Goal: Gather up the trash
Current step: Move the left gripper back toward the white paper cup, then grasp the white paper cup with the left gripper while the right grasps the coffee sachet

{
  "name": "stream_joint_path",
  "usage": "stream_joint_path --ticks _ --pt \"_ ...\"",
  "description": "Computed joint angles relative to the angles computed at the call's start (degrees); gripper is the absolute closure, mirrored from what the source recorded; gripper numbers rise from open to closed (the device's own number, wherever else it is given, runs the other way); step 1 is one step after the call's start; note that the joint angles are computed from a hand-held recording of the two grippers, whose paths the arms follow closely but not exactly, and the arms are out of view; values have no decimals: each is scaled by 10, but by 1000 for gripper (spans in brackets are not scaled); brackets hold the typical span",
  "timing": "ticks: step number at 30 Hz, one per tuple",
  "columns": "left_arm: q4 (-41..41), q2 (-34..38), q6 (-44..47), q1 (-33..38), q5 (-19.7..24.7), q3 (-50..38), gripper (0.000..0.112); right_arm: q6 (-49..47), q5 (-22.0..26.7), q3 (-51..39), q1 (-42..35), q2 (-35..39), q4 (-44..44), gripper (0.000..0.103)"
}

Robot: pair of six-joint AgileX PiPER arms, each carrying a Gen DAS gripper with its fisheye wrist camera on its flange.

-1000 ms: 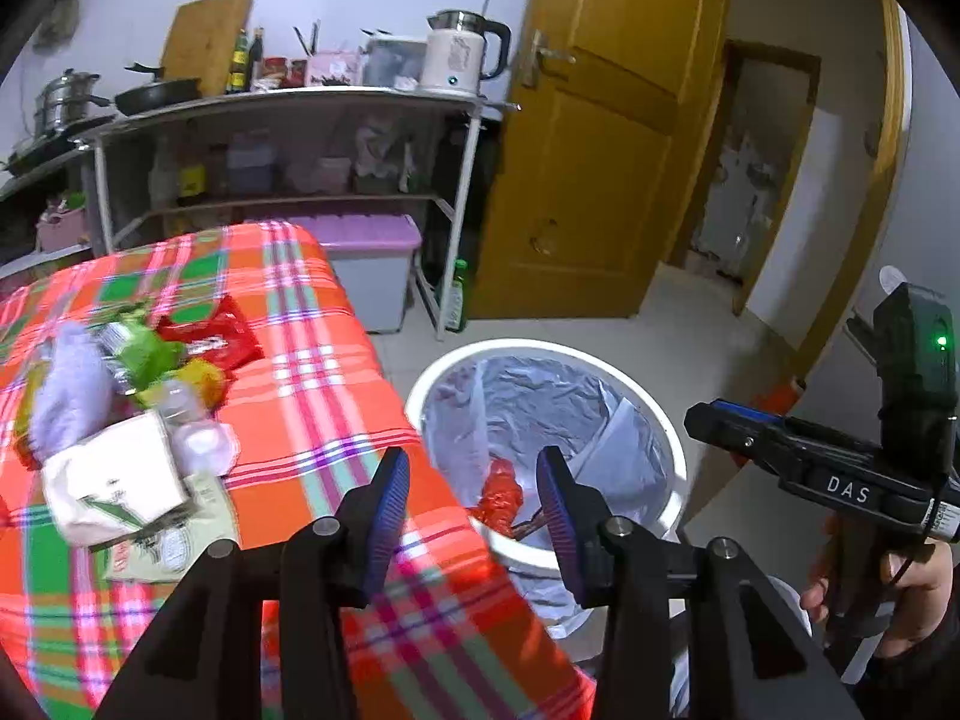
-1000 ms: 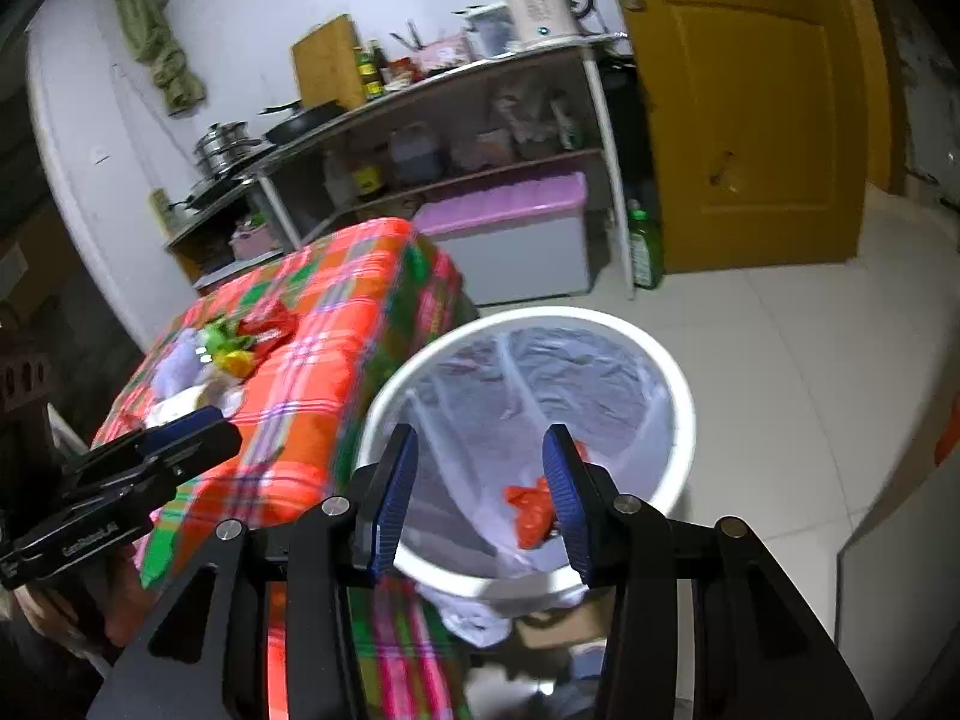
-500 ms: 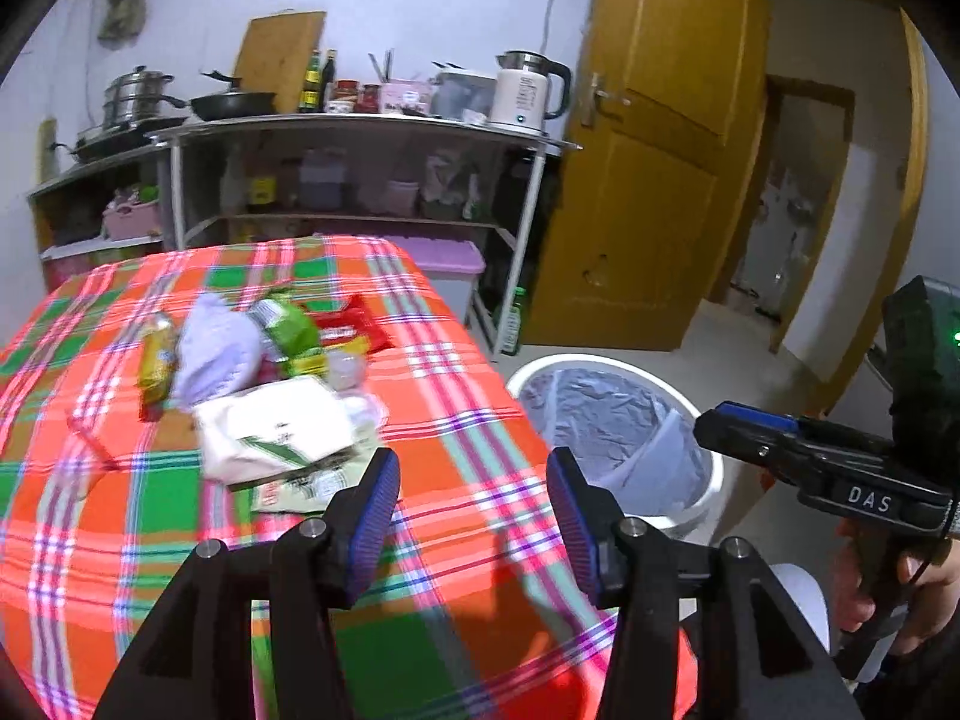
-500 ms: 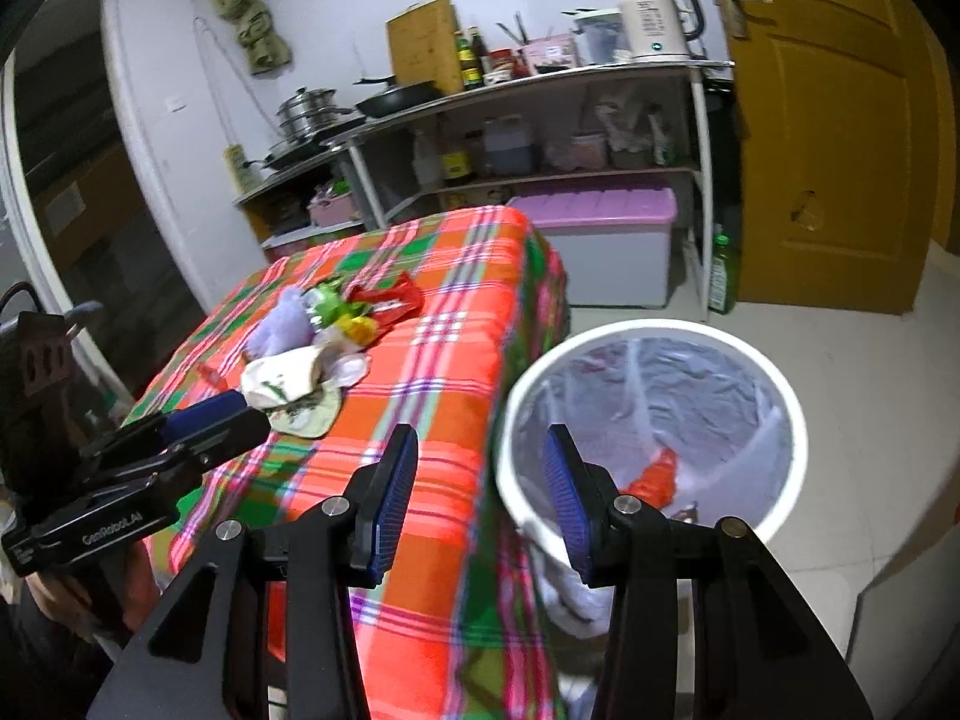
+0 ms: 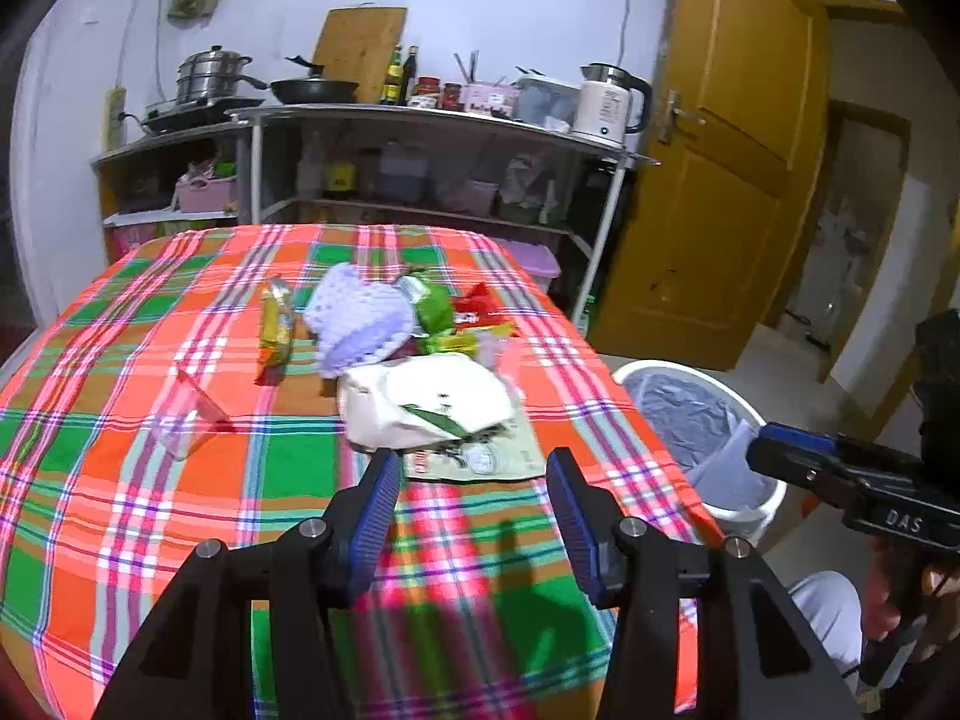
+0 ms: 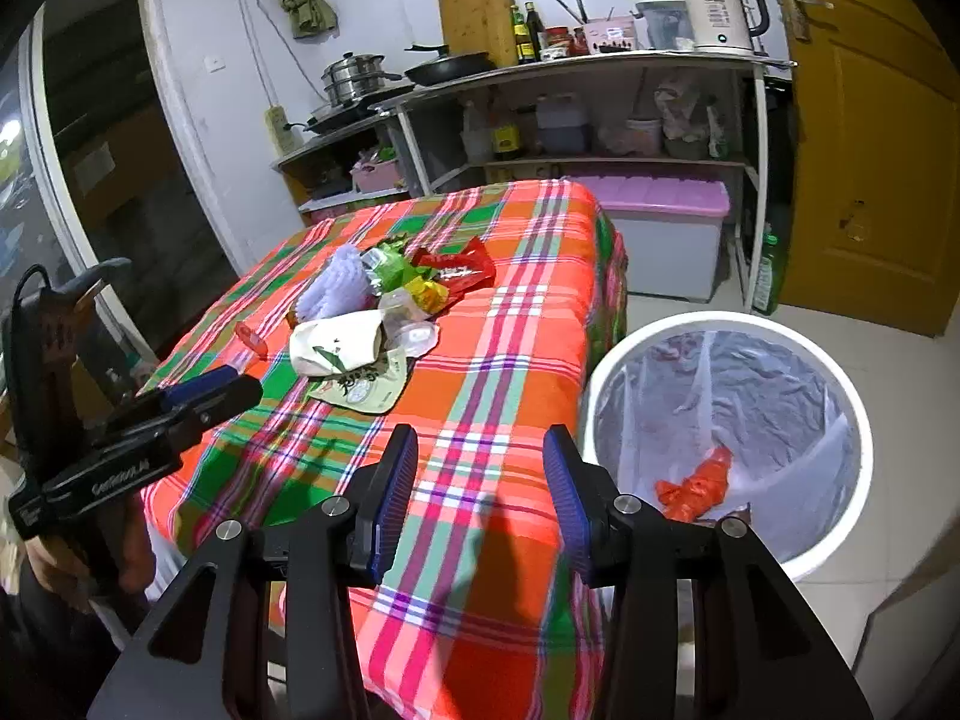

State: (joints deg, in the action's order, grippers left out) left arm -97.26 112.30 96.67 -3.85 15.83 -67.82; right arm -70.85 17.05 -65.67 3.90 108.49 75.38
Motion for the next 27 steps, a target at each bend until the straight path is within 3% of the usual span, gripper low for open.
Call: stream_joint_path --ticks 7,10,19,27 --pt "71 33 -83 16 -2 -49 52 52 5 -30 4 22 -54 58" --pt "145 59 -162 22 0 -86 52 73 8 -45 6 33 -76 58" --pt "348 143 -386 40 39 -211 51 150 18 -96 15 70 -152 58" --pt "416 195 -455 44 89 -296 52 221 33 -150 25 107 -221 58"
